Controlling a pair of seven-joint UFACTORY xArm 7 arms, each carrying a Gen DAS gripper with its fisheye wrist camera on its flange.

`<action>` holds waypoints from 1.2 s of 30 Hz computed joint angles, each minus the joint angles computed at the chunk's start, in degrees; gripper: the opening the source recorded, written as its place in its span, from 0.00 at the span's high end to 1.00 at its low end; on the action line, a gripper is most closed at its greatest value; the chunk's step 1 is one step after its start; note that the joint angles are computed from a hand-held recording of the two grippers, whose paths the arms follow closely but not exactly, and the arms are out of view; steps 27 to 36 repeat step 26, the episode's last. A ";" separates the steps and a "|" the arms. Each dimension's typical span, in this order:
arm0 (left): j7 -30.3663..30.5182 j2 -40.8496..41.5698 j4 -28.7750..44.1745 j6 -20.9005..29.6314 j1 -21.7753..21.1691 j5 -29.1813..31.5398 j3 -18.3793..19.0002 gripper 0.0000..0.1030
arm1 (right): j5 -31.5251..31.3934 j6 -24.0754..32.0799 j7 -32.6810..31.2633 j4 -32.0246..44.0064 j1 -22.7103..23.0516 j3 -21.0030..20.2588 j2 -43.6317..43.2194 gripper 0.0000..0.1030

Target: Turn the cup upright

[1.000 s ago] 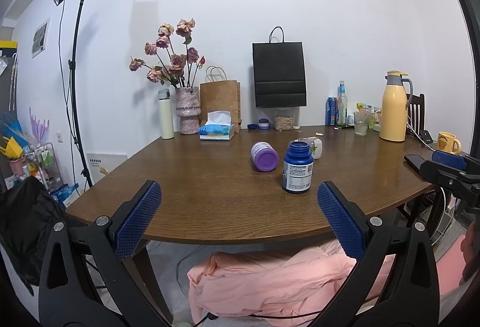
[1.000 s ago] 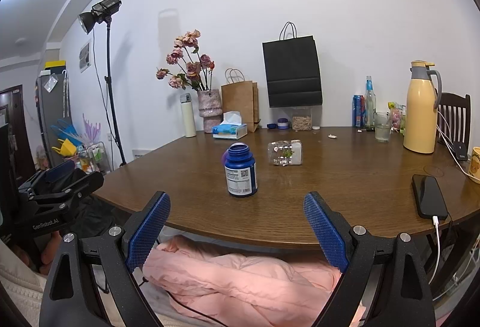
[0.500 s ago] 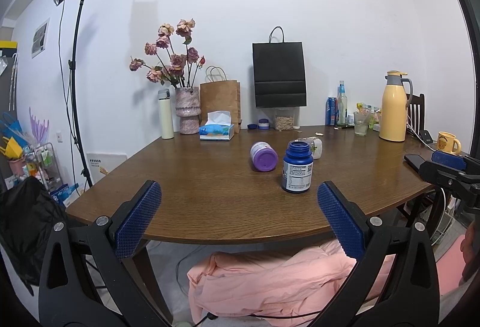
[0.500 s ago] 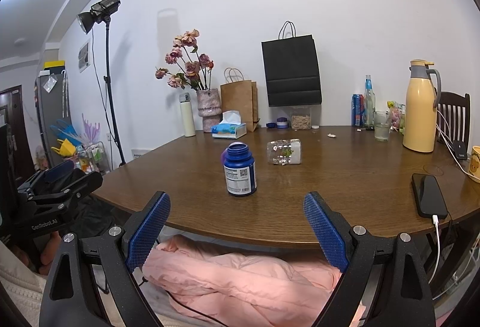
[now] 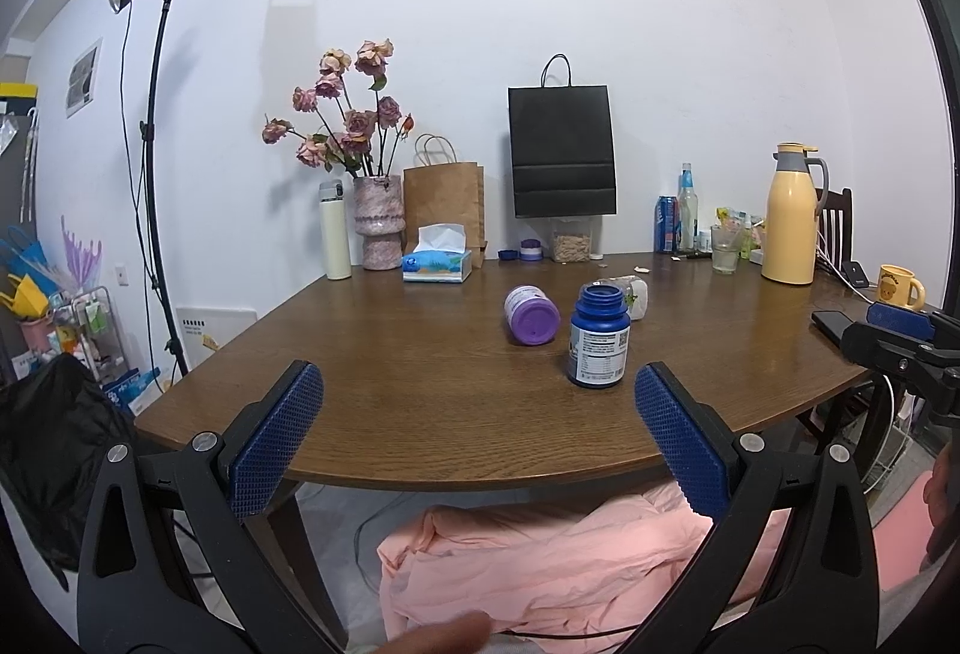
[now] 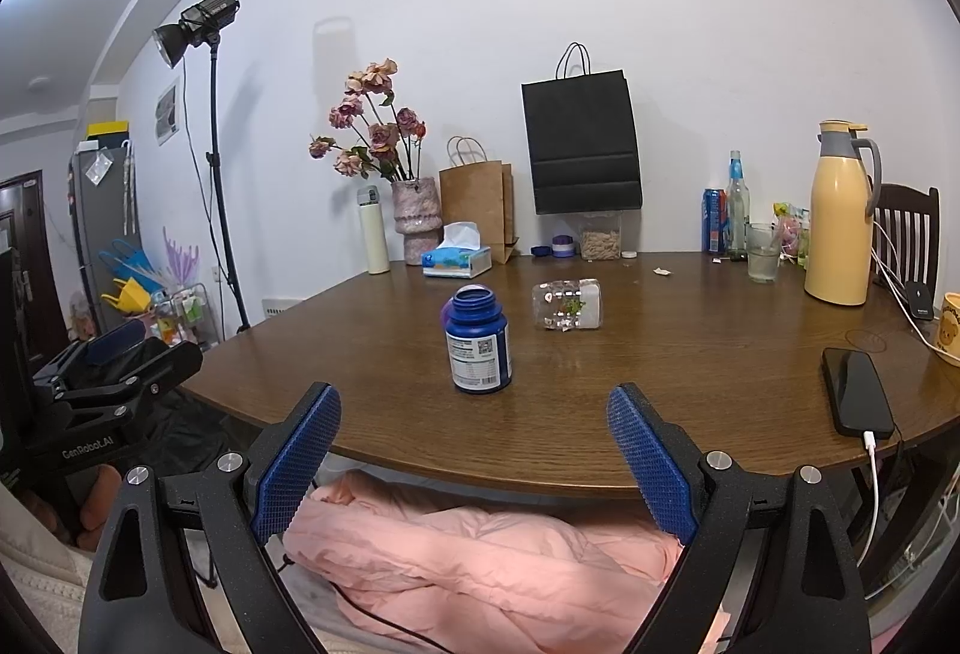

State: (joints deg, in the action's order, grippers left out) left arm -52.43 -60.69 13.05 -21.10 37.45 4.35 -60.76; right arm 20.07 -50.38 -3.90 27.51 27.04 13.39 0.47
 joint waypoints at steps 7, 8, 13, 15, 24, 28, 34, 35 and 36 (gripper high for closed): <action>-0.08 -0.17 -0.01 -0.03 0.06 -0.10 -0.14 0.00 | 0.19 0.16 -0.05 -0.01 0.08 0.03 -0.03 0.09; -0.06 -0.09 -0.02 -0.08 0.08 -0.03 -0.06 0.00 | 0.17 0.24 -0.08 0.08 0.07 0.03 -0.02 0.09; 0.05 0.06 -0.03 -0.18 0.06 0.02 0.03 0.00 | 0.28 0.32 -0.12 0.08 0.12 0.05 -0.04 0.09; 0.16 0.23 -0.04 -0.21 0.03 0.08 0.21 0.00 | -0.05 0.76 0.12 0.21 0.03 -0.03 -0.03 0.09; 0.74 0.63 -0.14 -0.43 -0.02 -0.15 0.43 0.00 | -0.54 1.77 0.46 0.66 -0.16 -0.15 -0.02 0.09; 1.12 1.16 -0.23 -1.03 -0.01 0.02 0.71 0.00 | -0.60 1.83 0.51 0.69 -0.17 -0.14 0.03 0.09; 1.12 1.16 -0.23 -1.03 -0.01 0.02 0.71 0.00 | -0.60 1.83 0.51 0.69 -0.17 -0.14 0.03 0.09; 1.12 1.16 -0.23 -1.03 -0.01 0.02 0.71 0.00 | -0.60 1.83 0.51 0.69 -0.17 -0.14 0.03 0.09; 1.12 1.16 -0.23 -1.03 -0.01 0.02 0.71 0.00 | -0.60 1.83 0.51 0.69 -0.17 -0.14 0.03 0.09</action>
